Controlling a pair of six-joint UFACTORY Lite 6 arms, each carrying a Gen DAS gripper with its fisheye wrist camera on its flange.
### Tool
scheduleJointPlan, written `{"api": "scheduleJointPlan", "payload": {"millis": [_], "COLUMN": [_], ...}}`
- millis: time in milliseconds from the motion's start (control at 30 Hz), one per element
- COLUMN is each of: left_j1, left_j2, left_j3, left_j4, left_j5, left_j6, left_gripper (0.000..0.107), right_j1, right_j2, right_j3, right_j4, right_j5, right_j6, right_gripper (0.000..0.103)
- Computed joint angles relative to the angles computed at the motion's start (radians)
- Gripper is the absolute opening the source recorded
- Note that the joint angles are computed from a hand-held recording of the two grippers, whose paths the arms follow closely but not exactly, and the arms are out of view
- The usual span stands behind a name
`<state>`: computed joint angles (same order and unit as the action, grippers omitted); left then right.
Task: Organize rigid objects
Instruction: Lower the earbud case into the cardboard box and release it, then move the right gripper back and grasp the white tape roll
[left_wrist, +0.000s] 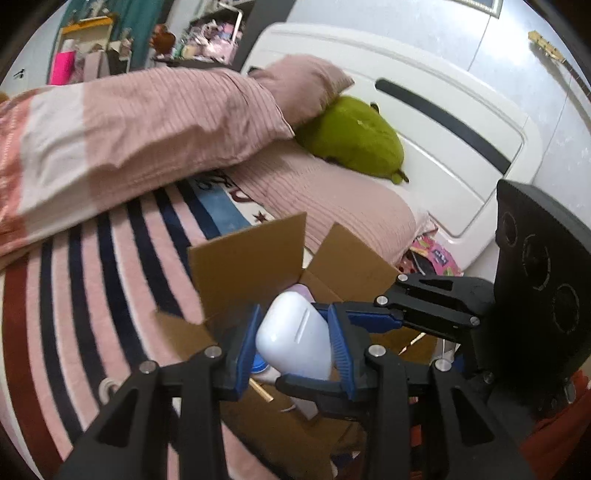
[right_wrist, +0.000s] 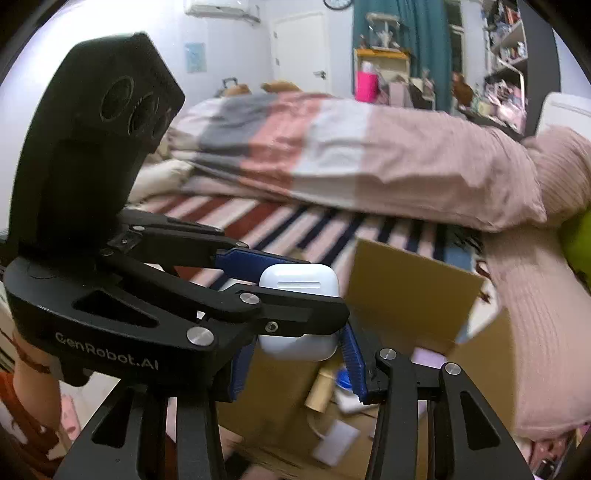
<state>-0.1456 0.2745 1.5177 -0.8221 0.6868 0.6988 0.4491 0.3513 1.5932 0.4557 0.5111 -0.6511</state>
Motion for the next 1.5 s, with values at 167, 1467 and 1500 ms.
{"api": "scheduleJointPlan", "payload": {"millis": [167,1467,1500], "left_j1": [-0.05,0.832,0.832], "left_j2": [0.109,-0.446,-0.447], "left_j3": [0.126,-0.708,-0.715], "left_j4": [0.088,-0.241,-0.242], "left_j5": [0.011,0.032,0.03], "left_j6": [-0.1,0.618,0.622], "left_gripper": [0.034,0.082,0.082], "right_j1": [-0.043,0.356,0.353], "right_j2": [0.044,0.711,0.754], "right_j3": [0.041,0.603,0.635], "right_j4": [-0.078,-0.466,-0.539], "right_j5": [0.04,-0.007,-0.03], "right_j6": [0.036,0.663,0.722], "right_gripper": [0.039,0.062,0.062]}}
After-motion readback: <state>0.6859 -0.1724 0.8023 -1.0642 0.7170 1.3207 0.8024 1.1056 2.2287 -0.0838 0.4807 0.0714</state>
